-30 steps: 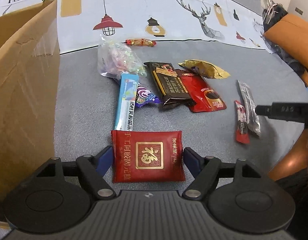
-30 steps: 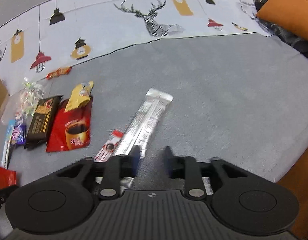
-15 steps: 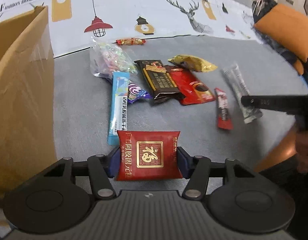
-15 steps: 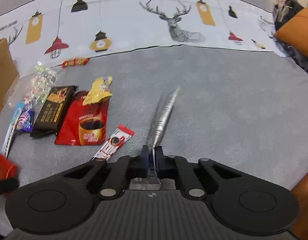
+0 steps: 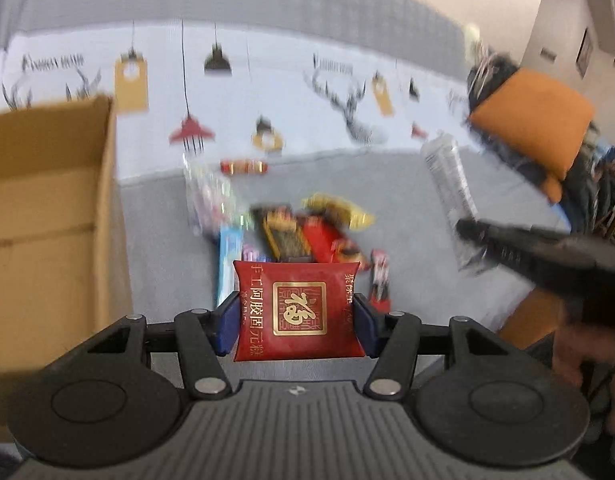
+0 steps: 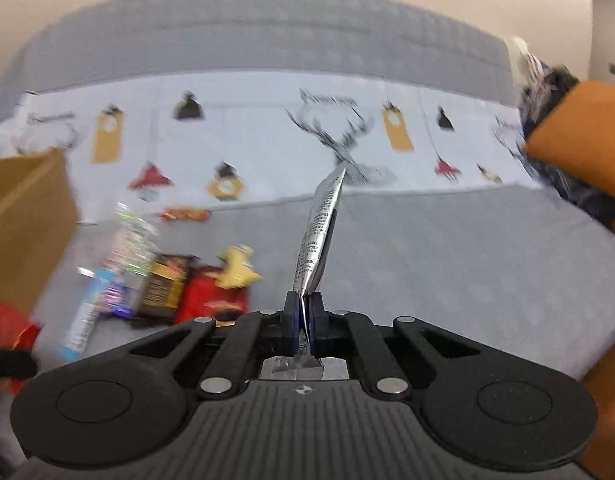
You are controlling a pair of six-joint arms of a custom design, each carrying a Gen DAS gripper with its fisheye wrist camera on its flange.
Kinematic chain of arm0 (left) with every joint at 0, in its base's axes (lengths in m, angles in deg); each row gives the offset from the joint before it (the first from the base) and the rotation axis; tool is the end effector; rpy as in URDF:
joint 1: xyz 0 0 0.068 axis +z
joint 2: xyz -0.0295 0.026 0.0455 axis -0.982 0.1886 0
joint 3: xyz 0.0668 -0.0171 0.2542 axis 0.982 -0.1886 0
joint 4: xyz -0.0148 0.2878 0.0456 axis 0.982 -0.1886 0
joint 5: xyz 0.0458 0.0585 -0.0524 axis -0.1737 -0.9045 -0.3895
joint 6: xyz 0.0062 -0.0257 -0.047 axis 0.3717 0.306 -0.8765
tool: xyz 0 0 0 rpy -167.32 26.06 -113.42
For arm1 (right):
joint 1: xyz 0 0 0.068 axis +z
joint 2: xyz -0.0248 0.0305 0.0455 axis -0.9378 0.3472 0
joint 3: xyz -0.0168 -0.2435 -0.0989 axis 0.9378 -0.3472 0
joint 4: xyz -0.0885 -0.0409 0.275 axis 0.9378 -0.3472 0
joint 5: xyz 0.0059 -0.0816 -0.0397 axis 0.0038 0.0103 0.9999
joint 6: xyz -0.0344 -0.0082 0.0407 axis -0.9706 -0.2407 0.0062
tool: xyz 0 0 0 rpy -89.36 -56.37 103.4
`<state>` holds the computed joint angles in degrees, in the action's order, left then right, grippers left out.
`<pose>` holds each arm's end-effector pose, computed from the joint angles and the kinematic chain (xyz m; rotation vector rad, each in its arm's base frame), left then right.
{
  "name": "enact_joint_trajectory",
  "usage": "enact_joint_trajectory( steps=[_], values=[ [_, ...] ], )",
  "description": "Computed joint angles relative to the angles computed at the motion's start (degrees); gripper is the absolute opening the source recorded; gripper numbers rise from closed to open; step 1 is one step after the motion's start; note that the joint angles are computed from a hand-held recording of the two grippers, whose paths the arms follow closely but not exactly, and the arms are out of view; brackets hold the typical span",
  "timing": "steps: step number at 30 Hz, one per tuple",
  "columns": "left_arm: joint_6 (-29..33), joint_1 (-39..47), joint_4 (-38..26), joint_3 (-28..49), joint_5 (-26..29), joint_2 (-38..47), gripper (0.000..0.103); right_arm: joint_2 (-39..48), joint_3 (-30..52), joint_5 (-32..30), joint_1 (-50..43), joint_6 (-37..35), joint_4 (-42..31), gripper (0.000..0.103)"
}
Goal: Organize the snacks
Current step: 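Carry the red packet and silver stick pack into the box with both tools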
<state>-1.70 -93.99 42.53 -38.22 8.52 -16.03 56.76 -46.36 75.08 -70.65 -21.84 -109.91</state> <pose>0.2807 -0.0910 0.2160 0.7204 2.2415 -0.5882 0.1818 -0.0149 0.2004 0.4188 2.0905 -0.2580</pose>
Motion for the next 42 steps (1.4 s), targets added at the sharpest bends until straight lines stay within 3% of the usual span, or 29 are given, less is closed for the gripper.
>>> enact_joint_trajectory(
  steps=[6, 11, 20, 29, 36, 42],
  values=[
    [-2.6, 5.0, -2.0, 1.9, 4.3, -7.2, 0.062, -0.5, 9.6, 8.2, 20.4, 10.6, -9.6, 0.004],
    [-3.1, 13.0, -0.7, 3.1, 9.0, -11.4, 0.062, 8.0, 19.3, 12.6, 31.8, 13.0, -8.4, 0.004],
    [-5.3, 31.6, 2.1, 8.9, 19.4, -10.5, 0.062, 22.2, 33.0, 8.1, 39.4, 11.2, -0.7, 0.004],
    [-3.6, 36.2, 3.5, 12.7, 15.5, 1.6, 0.062, 40.1, 43.0, 2.8, 41.4, 7.6, 4.7, 0.004],
    [1.6, 35.3, -1.2, 18.8, 7.1, 15.2, 0.062, 53.1, 48.1, 0.0, 39.7, 10.0, 2.0, 0.004],
    [5.1, 35.8, -4.4, 22.7, 5.0, 22.2, 0.062, 62.5, 52.0, -4.2, 38.1, 13.9, -1.6, 0.004]
  ],
)
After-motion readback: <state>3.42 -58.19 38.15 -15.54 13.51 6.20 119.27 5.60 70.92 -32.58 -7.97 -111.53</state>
